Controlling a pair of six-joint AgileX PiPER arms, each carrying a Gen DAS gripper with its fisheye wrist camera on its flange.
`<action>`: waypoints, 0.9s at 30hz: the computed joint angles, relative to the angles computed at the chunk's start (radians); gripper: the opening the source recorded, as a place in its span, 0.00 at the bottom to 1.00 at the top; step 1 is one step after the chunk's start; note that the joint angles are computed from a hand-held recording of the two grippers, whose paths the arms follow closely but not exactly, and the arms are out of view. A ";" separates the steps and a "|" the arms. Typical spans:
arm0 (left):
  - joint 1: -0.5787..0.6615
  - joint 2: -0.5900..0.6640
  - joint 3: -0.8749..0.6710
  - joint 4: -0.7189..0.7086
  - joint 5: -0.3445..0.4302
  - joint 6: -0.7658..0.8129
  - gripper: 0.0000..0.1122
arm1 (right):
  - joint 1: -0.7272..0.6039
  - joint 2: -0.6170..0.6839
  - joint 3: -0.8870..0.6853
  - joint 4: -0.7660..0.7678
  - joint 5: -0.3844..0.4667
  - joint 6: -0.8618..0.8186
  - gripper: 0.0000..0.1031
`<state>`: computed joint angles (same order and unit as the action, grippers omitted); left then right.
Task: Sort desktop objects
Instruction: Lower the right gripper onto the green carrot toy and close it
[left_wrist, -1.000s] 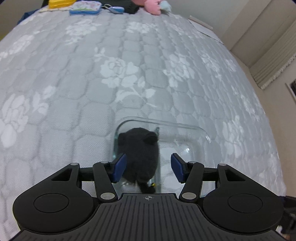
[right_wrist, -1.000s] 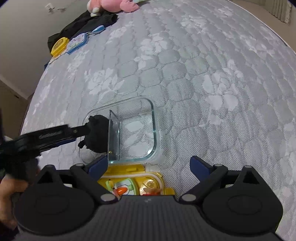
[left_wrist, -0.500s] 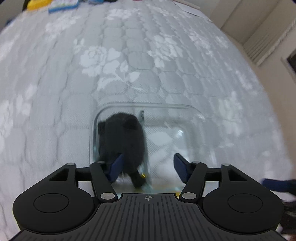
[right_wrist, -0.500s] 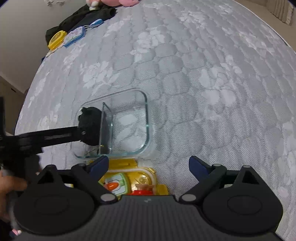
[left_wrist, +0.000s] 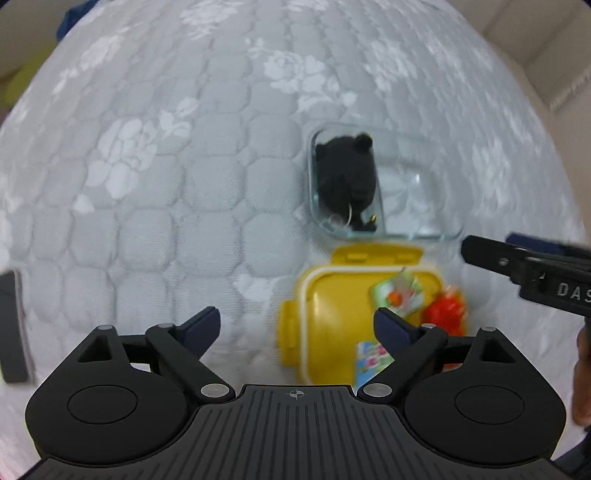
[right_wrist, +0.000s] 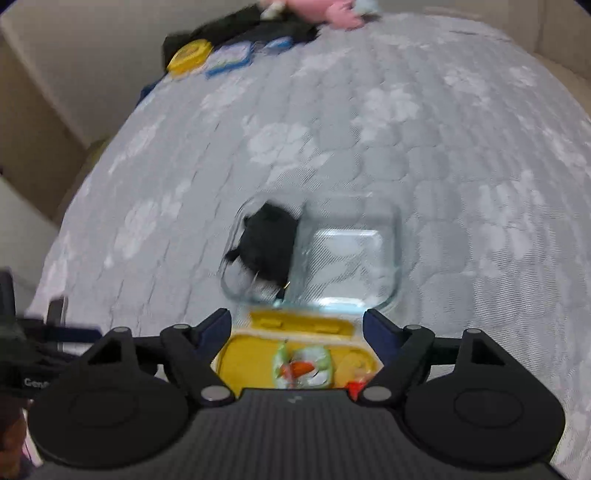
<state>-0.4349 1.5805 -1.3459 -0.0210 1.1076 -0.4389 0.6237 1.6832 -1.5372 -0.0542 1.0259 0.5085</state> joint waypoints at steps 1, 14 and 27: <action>-0.001 0.003 0.004 0.009 0.003 -0.008 0.84 | 0.002 0.021 -0.016 0.017 0.020 -0.017 0.81; -0.016 -0.025 0.020 0.037 0.045 -0.002 0.88 | 0.123 0.086 -0.003 -0.288 0.018 0.153 0.80; -0.072 0.022 -0.031 0.075 0.072 -0.014 0.90 | 0.226 0.046 0.135 -0.566 -0.061 0.134 0.94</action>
